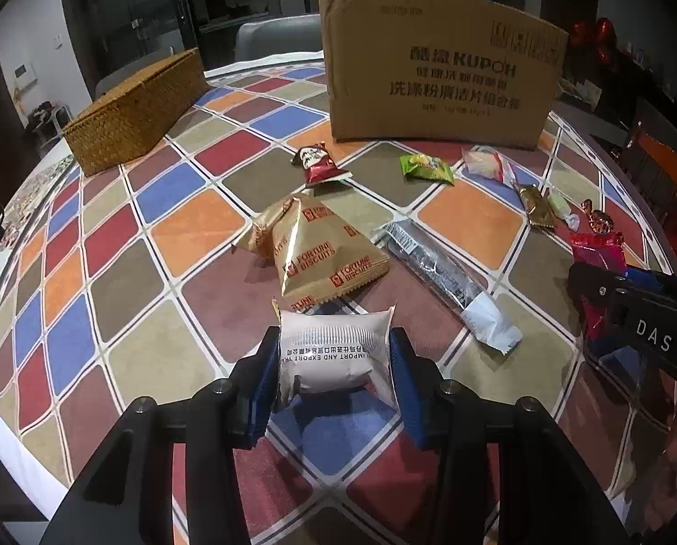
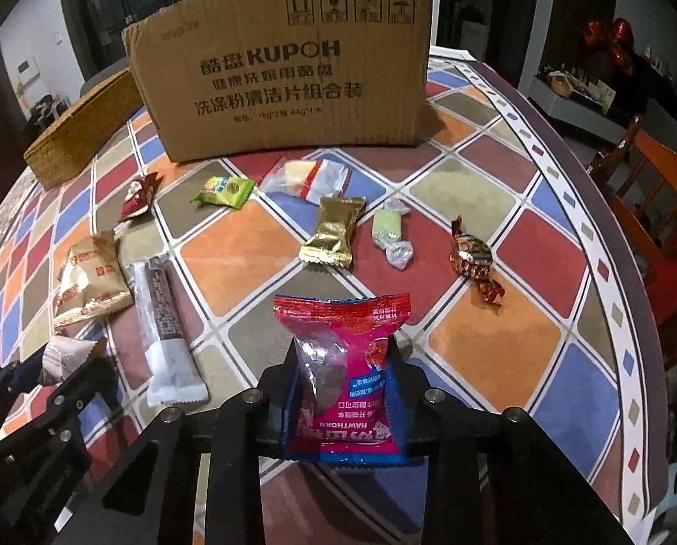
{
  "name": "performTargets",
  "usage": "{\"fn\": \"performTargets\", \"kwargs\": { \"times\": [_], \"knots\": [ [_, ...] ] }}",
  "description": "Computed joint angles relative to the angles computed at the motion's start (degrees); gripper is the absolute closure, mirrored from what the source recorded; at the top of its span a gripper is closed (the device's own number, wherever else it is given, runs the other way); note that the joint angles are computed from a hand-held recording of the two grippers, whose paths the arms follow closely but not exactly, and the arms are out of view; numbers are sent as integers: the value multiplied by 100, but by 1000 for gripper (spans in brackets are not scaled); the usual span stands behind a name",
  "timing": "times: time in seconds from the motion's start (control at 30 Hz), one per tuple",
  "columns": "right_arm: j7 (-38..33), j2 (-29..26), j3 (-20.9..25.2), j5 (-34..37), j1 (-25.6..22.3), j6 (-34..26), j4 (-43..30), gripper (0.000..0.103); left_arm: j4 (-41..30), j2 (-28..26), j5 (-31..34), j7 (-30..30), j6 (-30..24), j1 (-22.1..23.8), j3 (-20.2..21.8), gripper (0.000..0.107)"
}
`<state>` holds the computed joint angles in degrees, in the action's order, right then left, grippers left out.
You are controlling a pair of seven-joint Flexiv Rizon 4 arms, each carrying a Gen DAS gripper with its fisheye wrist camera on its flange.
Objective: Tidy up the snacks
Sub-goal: 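Carry the white packet and pink bag with both tools over the cardboard box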
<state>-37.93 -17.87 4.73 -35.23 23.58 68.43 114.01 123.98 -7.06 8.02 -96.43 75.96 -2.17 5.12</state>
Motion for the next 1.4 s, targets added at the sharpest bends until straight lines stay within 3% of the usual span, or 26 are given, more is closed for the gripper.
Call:
{"fn": "performTargets", "kwargs": {
  "times": [0.73, 1.4],
  "knots": [
    [57, 456, 84, -222, -96, 170, 75, 71, -98, 634, 269, -261, -495, 180, -140, 61],
    [-100, 440, 61, -306, -167, 133, -491, 71, -901, 476, -17, -48, -668, 128, -243, 61]
  ]
}}
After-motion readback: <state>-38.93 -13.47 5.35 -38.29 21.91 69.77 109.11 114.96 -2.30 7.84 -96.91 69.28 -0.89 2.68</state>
